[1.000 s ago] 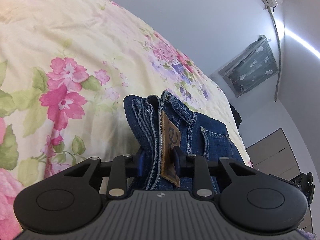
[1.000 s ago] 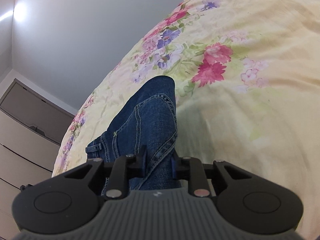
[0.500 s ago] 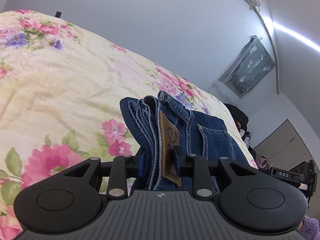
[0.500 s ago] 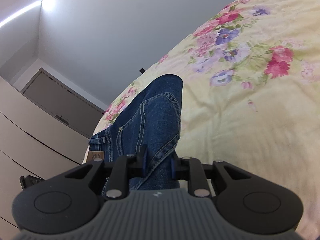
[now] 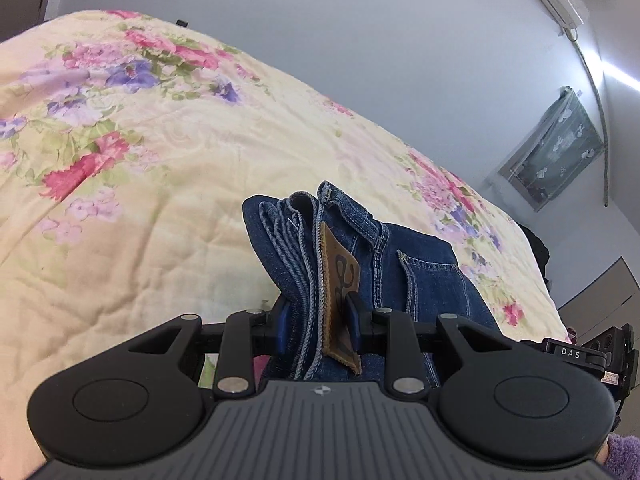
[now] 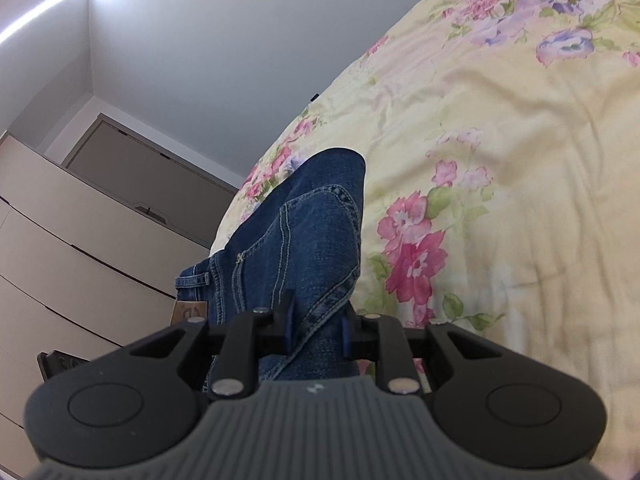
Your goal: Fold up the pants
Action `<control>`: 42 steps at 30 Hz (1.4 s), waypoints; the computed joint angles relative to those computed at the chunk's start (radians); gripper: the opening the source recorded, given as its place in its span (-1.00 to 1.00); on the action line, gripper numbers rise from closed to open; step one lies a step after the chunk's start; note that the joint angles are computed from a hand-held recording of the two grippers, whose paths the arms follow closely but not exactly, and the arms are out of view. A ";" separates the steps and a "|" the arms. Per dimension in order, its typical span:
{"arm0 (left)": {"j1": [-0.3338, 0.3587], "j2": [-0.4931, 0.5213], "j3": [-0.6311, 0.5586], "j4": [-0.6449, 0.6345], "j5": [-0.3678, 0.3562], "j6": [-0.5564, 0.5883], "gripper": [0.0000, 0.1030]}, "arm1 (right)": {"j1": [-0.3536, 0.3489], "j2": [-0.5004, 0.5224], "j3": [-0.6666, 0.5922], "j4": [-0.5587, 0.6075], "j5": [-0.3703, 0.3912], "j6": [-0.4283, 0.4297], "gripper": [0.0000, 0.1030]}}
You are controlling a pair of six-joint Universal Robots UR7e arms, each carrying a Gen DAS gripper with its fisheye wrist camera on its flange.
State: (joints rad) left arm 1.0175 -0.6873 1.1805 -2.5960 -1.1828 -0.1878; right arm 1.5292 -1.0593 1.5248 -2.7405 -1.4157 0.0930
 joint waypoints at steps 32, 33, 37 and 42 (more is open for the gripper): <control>-0.099 -0.152 0.183 0.017 0.346 0.054 0.09 | 0.129 -0.015 0.039 -0.012 -0.440 -0.284 -0.34; -0.113 -0.169 0.197 0.016 0.360 0.069 0.09 | 0.138 -0.034 0.057 -0.021 -0.441 -0.299 -0.34; -0.184 -0.242 0.261 0.008 0.431 0.166 0.13 | 0.190 -0.127 0.146 -0.059 -0.444 -0.369 -0.34; -0.278 -0.334 0.353 0.018 0.555 0.237 0.32 | 0.254 -0.233 0.276 -0.134 -0.456 -0.422 -0.21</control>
